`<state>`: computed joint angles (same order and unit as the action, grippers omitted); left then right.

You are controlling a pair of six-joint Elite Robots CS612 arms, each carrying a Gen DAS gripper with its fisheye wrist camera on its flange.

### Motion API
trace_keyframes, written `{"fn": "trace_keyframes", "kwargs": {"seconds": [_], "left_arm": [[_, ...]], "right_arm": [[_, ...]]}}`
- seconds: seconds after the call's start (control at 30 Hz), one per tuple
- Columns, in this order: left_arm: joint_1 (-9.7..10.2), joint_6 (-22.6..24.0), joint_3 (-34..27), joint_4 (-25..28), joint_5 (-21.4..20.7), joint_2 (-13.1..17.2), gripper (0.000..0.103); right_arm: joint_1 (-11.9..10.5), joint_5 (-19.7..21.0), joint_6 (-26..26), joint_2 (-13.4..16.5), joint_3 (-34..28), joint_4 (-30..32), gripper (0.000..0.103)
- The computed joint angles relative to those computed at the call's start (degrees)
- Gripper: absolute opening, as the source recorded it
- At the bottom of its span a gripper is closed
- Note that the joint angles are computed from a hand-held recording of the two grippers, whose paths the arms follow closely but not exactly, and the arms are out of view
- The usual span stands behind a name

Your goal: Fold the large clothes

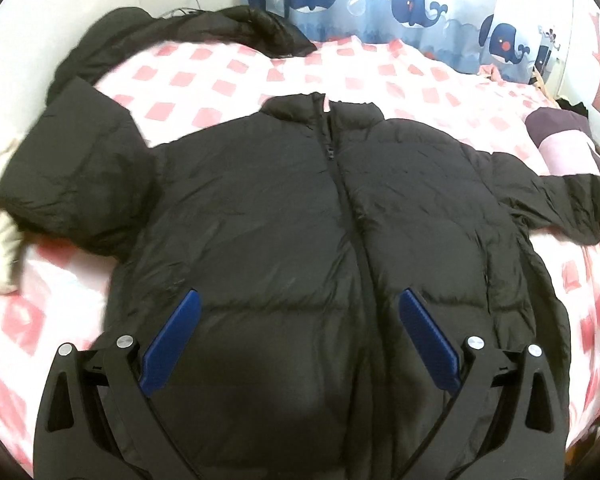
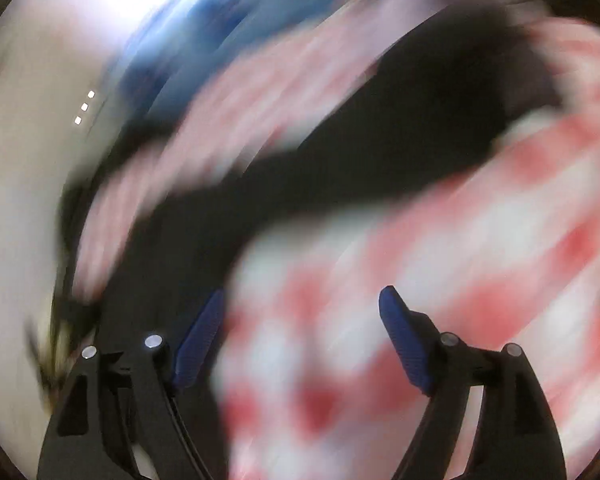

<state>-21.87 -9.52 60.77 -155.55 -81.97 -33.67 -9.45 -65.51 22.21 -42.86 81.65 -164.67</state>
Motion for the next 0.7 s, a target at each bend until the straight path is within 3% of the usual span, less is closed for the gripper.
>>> {"fn": "trace_keyframes", "kwargs": {"seconds": [0.07,0.13,0.2,0.3,0.33,0.4,0.43,0.6,0.7], "left_arm": [[0.21,-0.90,2.56,0.37,0.24,-1.83,0.096],[0.48,-1.27,5.39,0.17,1.02,-3.75,0.096],[0.70,-1.18,9.18,-1.56,3.18,-6.10,0.096],[1.32,-1.75,13.07,-2.55,5.14,-8.54,0.096],[1.55,-2.20,13.82,-2.26,5.65,-9.05,0.096],[2.06,-3.66,15.45,-1.19,6.45,-10.22,0.096],[2.29,-4.34,16.01,-0.69,6.67,-10.71,0.096],[2.89,-5.08,18.36,-1.88,7.90,-12.76,0.096],[3.05,-4.04,18.43,-2.28,9.39,-12.95,0.096]], "right_arm": [[3.34,5.07,-5.81,1.06,-1.14,6.13,0.077],[6.02,3.11,-11.28,1.37,-2.13,11.85,0.077],[7.85,3.81,-14.93,2.43,-3.96,17.22,0.077],[9.23,1.49,-16.14,3.63,-5.72,19.23,0.075],[9.05,3.76,-15.03,4.13,-6.20,18.12,0.053],[8.47,7.83,-12.41,4.30,-6.05,14.77,0.022],[8.36,8.10,-11.82,4.25,-6.02,12.51,0.014],[6.48,8.70,-4.16,0.45,-1.29,-4.01,0.009],[5.90,4.36,-5.73,-1.64,2.14,-3.67,0.009]]}}
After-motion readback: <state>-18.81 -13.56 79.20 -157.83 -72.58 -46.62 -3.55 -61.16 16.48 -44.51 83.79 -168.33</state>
